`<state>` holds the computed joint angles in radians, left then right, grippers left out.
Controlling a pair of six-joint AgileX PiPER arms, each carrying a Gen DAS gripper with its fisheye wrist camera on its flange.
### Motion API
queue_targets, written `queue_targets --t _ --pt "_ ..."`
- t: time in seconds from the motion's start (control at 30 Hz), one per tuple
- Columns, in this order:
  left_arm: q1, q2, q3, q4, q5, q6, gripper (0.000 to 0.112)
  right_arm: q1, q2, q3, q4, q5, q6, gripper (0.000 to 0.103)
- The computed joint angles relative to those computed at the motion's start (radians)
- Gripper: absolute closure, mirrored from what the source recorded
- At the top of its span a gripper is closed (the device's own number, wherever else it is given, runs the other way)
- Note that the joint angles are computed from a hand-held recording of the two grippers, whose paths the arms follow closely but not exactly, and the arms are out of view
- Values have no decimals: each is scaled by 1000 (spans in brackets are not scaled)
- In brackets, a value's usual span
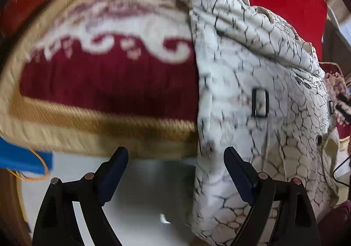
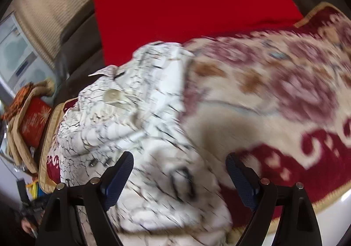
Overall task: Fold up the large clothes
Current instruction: 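Grasp the coat's side edge with the left gripper and fold it inward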
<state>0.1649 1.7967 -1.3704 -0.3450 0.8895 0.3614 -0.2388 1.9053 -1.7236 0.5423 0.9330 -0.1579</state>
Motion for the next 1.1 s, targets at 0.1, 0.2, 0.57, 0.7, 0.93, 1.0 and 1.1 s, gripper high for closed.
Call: queue_targets --t 0.1,0.2,0.57,0.7,0.93,1.0,1.1 --pt "20 8 52 -97 -1 67 23 -66 -37 80 56 36 -37 14" --pt "30 25 97 -185 2 161 23 -127 -54 138 138 103 -95 14" --pt "84 83 233 -483 84 503 31 -238 -55 331 352 272 -270 14" --pt "103 90 261 -529 118 564 60 -201 -44 325 379 285 -264 14" --pt "134 181 197 -550 200 485 29 -120 -2 258 347 252 -105 14" --pt "134 209 176 -549 220 485 29 -105 12 240 312 245 -34 15" --pt "124 194 198 -564 208 545 42 -95 41 221 290 254 50 38"
